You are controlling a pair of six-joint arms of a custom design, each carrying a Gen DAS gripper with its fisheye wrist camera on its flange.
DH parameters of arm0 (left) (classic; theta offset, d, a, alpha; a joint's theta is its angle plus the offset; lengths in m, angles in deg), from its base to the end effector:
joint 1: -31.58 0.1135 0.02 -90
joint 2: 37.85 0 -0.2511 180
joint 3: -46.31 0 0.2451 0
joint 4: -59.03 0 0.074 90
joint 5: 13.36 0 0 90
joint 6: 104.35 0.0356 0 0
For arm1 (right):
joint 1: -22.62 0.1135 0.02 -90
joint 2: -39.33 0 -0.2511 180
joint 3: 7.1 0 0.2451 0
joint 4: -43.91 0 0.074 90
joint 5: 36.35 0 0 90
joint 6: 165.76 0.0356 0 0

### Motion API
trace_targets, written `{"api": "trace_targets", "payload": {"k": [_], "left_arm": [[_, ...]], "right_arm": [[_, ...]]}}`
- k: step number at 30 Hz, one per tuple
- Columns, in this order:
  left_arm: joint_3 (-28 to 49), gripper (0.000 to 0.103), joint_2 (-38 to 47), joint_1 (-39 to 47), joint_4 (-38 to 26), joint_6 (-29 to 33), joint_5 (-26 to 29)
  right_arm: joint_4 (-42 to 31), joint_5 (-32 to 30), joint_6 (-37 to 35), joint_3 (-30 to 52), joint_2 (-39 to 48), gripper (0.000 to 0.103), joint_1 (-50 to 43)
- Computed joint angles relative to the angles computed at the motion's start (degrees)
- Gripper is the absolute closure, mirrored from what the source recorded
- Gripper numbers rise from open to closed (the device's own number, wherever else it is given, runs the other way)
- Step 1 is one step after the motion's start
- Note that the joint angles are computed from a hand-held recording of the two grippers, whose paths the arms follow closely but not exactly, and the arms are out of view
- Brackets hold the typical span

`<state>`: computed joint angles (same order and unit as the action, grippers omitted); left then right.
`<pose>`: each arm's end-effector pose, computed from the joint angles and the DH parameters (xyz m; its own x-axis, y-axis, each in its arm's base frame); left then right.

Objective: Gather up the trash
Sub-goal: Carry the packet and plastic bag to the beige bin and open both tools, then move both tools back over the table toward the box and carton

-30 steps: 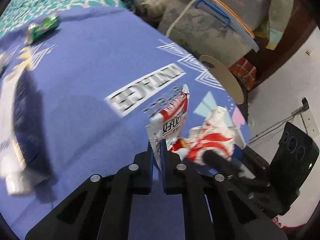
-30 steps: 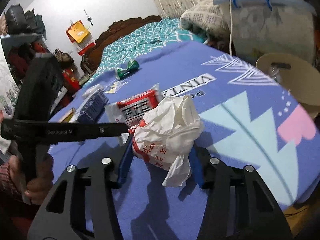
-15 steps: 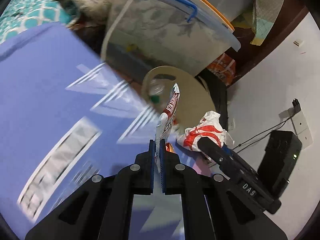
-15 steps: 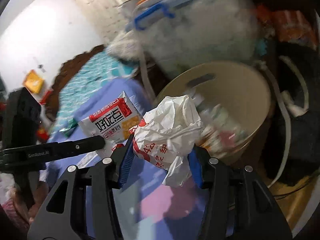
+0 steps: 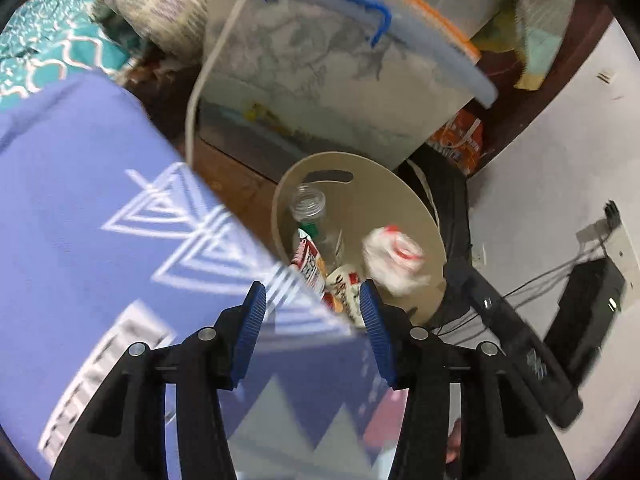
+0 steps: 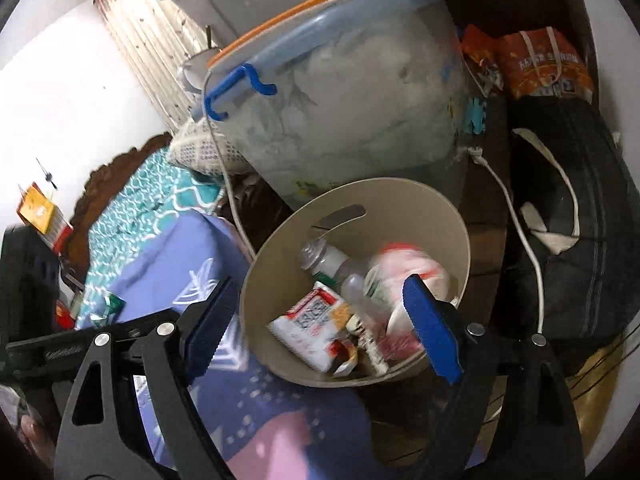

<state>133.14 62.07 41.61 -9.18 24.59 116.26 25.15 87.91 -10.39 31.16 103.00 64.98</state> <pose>0.3164 0.0329 0.2051 -0.7817 0.3534 -0.5138 0.5813 0.7112 -0.3952 0.1644 0.1228 0.1613 -0.4496 0.6068 -0.6555 0.3603 0.7947 0.4885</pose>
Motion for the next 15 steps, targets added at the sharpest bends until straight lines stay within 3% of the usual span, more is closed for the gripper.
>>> {"api": "trace_targets", "payload": {"k": [3,7,11,15], "left_arm": [[-1.87,0.056,-2.56,8.8,-4.49,10.46,1.68],[-4.7,0.056,-3.99,22.03,-5.41,22.17,0.79],[-5.19,0.056,-2.37,33.46,-3.17,28.49,-1.78],[-0.03,0.056,2.54,43.06,-6.28,34.03,-2.64]], "right_arm": [[0.16,2.6,4.77,1.3,3.1,0.023,6.14],[3.26,3.07,9.14,2.92,9.27,0.027,11.94],[0.58,4.31,11.48,9.1,16.68,0.03,17.27],[0.37,3.47,11.33,15.7,23.55,0.031,21.38]]}}
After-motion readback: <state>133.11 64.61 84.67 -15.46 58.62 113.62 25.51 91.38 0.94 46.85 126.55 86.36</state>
